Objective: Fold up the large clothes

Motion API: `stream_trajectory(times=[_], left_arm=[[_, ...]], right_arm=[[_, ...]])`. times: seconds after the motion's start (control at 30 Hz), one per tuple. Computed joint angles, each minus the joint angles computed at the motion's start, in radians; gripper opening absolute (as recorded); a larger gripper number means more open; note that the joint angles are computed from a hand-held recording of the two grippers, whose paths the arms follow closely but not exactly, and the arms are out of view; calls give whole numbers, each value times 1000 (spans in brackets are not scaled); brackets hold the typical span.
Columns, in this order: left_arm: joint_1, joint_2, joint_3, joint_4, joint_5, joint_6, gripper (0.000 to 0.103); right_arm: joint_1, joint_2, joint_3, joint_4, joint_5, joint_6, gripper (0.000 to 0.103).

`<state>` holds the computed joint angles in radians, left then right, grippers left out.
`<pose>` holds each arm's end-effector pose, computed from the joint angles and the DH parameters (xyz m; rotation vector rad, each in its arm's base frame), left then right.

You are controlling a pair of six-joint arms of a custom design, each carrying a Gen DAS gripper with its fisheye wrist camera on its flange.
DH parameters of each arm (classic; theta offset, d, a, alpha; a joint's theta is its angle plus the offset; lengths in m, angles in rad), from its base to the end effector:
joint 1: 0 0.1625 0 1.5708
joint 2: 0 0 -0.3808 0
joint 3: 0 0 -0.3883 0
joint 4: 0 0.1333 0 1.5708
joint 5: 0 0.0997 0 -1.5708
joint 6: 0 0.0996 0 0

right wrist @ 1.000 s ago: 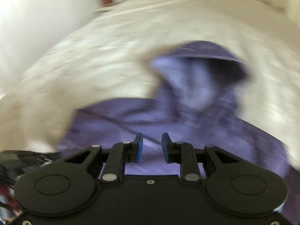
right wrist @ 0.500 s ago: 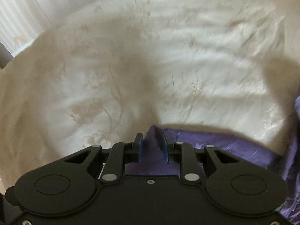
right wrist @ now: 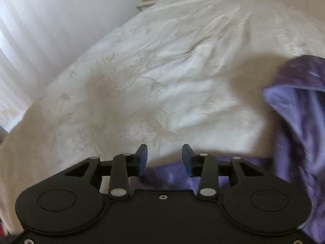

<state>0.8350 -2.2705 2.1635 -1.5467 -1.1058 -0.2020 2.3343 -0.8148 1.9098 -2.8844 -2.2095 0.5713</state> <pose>-0.0342 -0.3030 0.4148 0.6959 2.6469 -0.3941 0.4363 -0.3489 0.0380 0.1595 -2.6624 0.7753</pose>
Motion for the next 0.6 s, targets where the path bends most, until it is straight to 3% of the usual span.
stream_trajectory(times=[0.13,0.2,0.27,0.33,0.43,0.5,0.6], left_arm=[[-27,26,14,-116,-21,88,14],[-35,51,34,-166,-51,135,22],[-37,67,66,-216,-73,193,23],[-33,97,98,-236,-42,224,24],[21,155,110,-221,26,182,24],[52,185,105,-220,62,160,24],[64,207,78,-206,56,161,24]], right_arm=[[65,-111,105,93,-40,100,49],[100,-160,157,163,-64,200,49],[126,-212,202,250,-65,303,49],[141,-251,239,348,-67,394,49],[144,-305,287,507,-57,540,47],[149,-340,330,530,-74,604,45],[151,-380,351,557,-86,664,46]])
